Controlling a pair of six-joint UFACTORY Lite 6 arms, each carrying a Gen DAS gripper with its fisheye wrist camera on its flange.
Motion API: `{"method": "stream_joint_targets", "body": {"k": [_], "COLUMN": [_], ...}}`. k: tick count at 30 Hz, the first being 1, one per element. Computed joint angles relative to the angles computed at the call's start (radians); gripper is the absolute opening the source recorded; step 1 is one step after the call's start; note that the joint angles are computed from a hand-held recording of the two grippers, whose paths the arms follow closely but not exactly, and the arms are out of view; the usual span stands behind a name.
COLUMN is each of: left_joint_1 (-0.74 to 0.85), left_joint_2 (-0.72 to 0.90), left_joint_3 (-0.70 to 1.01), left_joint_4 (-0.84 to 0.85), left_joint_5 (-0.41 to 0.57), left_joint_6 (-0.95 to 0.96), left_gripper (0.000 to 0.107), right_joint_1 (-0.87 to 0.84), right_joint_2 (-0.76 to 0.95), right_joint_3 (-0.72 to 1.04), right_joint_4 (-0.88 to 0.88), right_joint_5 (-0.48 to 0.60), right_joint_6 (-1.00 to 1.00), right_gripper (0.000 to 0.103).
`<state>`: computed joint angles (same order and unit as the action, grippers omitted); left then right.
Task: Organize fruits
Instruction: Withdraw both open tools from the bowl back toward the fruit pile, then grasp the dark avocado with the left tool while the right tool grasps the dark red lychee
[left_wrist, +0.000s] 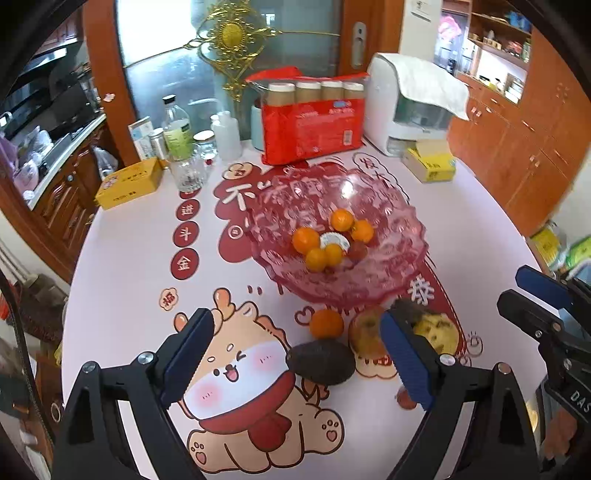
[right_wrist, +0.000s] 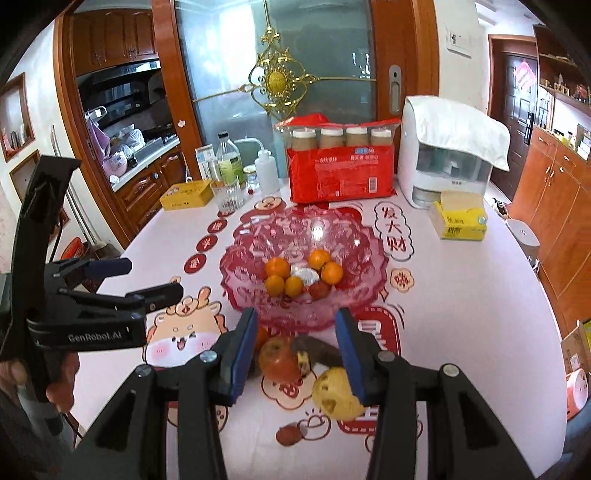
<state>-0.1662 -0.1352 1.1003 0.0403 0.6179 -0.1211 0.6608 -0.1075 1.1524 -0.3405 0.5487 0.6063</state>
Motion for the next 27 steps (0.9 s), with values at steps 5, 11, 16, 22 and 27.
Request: {"method": "stream_joint_targets", "body": {"k": [5,11,16,22,27], "left_joint_1": [0.029,0.055,0.057,0.02,0.008], "left_joint_2": [-0.042,-0.025,0.049,0.148,0.229], "left_joint_3": [-0.136,-0.275,-0.321,-0.328,-0.302], "left_joint_4": [-0.111,-0.239,-0.301,-0.234,-0.248], "left_joint_5": [-0.079,-0.184,-0.251,-0.33,-0.366], "left_joint_6": [0.174,0.4,0.534,0.516,0.588], "left_gripper": [0.091,0.091,0.091,0.091,0.091], "right_joint_1": [0.011,0.025,0.009,-0.004,0.017], "right_joint_2": [-0.04,-0.064,-0.054,-0.011,0.05], "right_joint_3": [-0.116,-0.276,-0.375,-0.448,-0.482], "right_joint_4": [0.001,-0.02,0.023,0.074,0.09], "right_joint_5": [-0.034,-0.096,-0.156,-0.221,-0.279], "right_joint_6": [0.062,0.169,0.182,0.174,0.179], "right_gripper": [0.044,0.044,0.044,0.044,0.044]}}
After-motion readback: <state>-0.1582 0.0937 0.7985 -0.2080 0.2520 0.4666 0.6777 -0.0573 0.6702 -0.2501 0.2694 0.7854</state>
